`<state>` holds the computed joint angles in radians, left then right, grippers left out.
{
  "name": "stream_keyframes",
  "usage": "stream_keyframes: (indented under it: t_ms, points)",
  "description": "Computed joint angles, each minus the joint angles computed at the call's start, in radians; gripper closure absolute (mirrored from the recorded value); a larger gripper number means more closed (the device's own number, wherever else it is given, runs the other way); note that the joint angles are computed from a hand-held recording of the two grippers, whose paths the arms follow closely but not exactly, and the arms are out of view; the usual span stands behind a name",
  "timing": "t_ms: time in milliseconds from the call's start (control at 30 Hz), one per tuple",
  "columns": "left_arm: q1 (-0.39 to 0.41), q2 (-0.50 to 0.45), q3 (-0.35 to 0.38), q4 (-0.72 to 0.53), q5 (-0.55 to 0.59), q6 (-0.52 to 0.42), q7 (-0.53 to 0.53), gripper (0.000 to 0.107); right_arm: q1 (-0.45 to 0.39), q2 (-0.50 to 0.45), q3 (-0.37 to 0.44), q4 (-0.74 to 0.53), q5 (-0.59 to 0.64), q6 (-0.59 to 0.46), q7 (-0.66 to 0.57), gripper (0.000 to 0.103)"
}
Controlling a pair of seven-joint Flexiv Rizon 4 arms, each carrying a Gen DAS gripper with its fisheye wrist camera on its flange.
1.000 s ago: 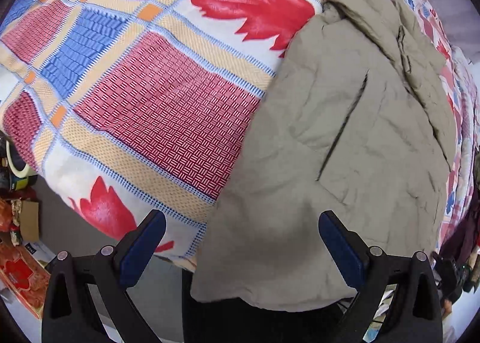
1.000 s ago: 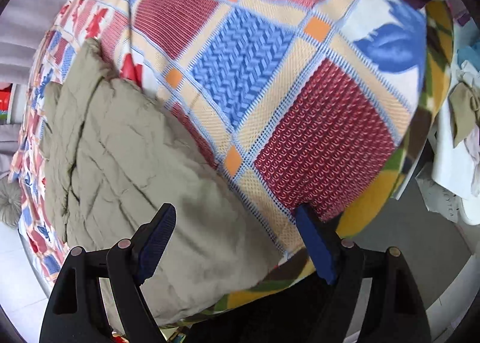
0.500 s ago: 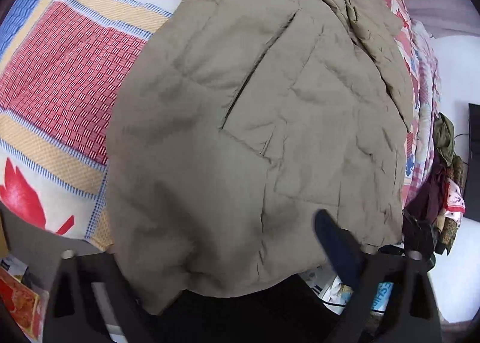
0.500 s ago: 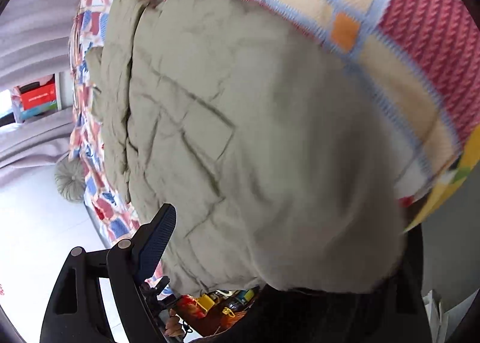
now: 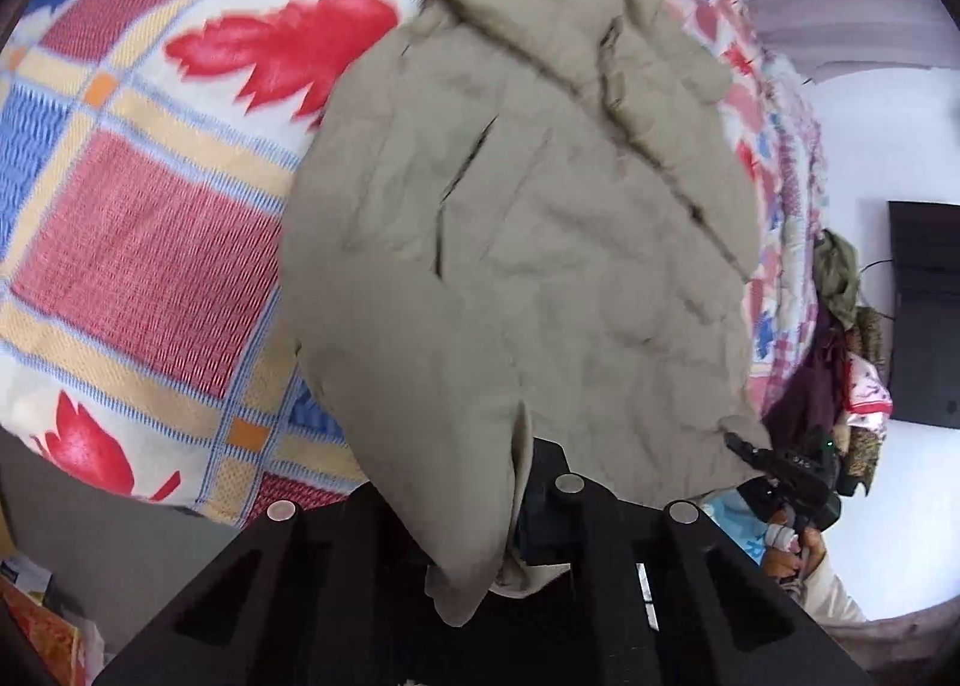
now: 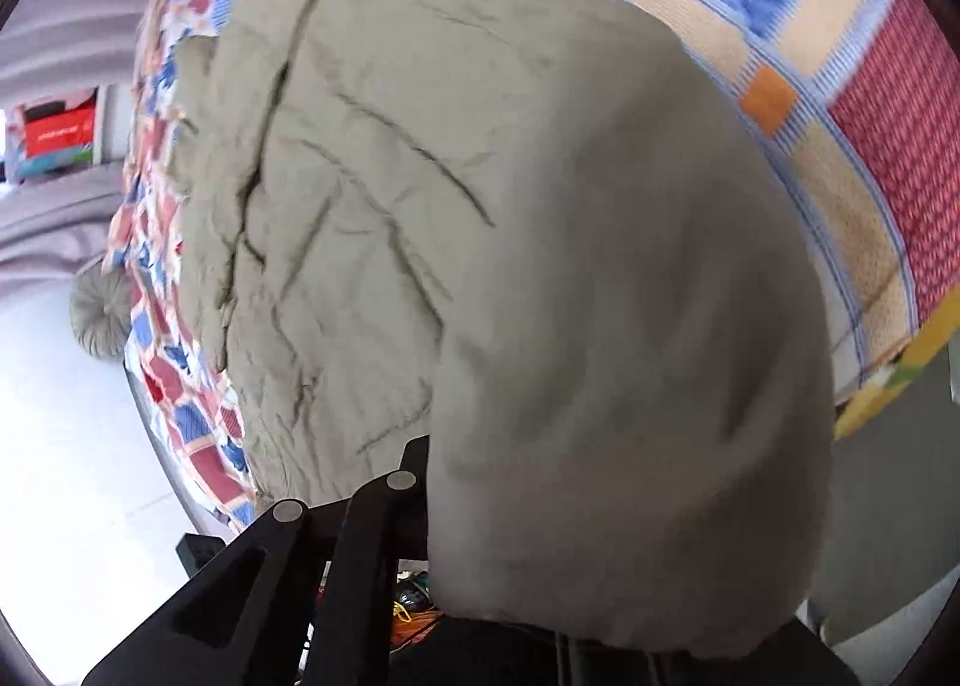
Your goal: Fold large clothes
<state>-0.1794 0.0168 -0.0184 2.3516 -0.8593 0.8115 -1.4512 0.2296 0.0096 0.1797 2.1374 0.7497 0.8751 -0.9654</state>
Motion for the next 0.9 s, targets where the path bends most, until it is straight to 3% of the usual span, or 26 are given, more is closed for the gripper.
stream_keyframes:
  t_ms: [100, 133, 200, 433, 633, 767, 900]
  points:
    - [-0.005, -0.019, -0.013, -0.050, -0.030, 0.042, 0.052, 0.090, 0.002, 0.000, -0.004, -0.036, -0.014, 0.019, -0.011, 0.094]
    - [-0.015, -0.032, -0.022, -0.062, -0.114, 0.076, 0.114, 0.090, 0.002, -0.001, -0.006, -0.049, -0.018, 0.027, -0.015, 0.094]
    - [-0.014, -0.060, -0.031, -0.109, -0.148, 0.115, 0.163, 0.090, 0.001, -0.005, -0.011, -0.080, -0.038, 0.034, -0.026, 0.094]
    - [0.018, -0.185, -0.065, -0.321, -0.161, 0.222, 0.223, 0.090, -0.009, -0.105, -0.025, -0.283, -0.161, 0.060, -0.097, 0.095]
    - [0.066, -0.379, -0.096, -0.576, -0.010, 0.308, 0.145, 0.090, -0.047, -0.265, -0.025, -0.533, -0.261, 0.039, -0.166, 0.095]
    - [0.076, -0.525, -0.061, -0.759, 0.183, 0.304, -0.015, 0.090, -0.057, -0.416, -0.025, -0.721, -0.367, 0.004, -0.167, 0.095]
    - [0.063, -0.678, -0.006, -0.939, 0.363, 0.240, -0.168, 0.090, -0.048, -0.571, -0.028, -0.856, -0.459, -0.004, -0.103, 0.095]
